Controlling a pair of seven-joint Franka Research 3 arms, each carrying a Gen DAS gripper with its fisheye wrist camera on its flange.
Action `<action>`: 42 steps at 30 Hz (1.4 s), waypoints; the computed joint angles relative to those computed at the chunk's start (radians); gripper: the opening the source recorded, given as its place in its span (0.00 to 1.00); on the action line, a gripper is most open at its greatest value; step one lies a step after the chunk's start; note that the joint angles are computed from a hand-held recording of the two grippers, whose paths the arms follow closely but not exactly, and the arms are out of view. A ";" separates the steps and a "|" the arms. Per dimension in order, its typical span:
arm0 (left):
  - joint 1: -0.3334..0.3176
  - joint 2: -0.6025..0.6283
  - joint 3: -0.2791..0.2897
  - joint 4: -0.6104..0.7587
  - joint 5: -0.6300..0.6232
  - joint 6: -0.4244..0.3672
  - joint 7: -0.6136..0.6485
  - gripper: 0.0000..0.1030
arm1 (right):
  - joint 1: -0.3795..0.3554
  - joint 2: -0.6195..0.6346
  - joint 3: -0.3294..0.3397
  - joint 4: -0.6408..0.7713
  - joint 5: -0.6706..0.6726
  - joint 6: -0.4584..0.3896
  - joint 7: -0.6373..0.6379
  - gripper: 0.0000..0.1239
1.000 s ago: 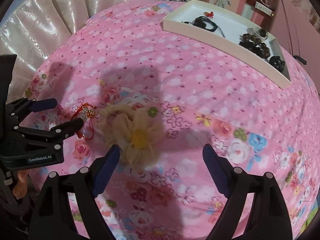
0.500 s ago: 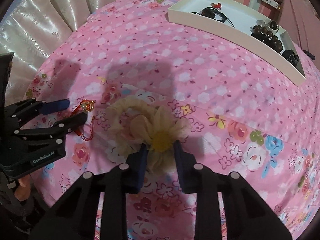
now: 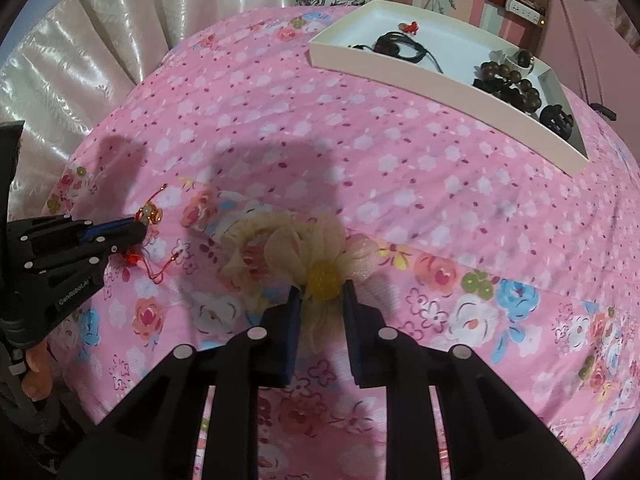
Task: Organize jewelry
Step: 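Carry the charm in the left tool while the right tool carries the cream scrunchie to the tray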
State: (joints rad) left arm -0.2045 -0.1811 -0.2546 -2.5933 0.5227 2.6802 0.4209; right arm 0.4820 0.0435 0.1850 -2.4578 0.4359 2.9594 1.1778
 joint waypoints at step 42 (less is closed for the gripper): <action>0.021 0.725 0.146 1.087 -0.045 -0.070 0.317 0.02 | -0.073 0.529 -0.198 0.876 -0.165 -0.070 0.275 0.15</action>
State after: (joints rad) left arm -0.1840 0.5440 -0.1087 -1.5065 0.4780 2.6101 0.7378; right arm 0.4092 0.5720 -0.0127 -1.5816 0.2707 2.8896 1.4530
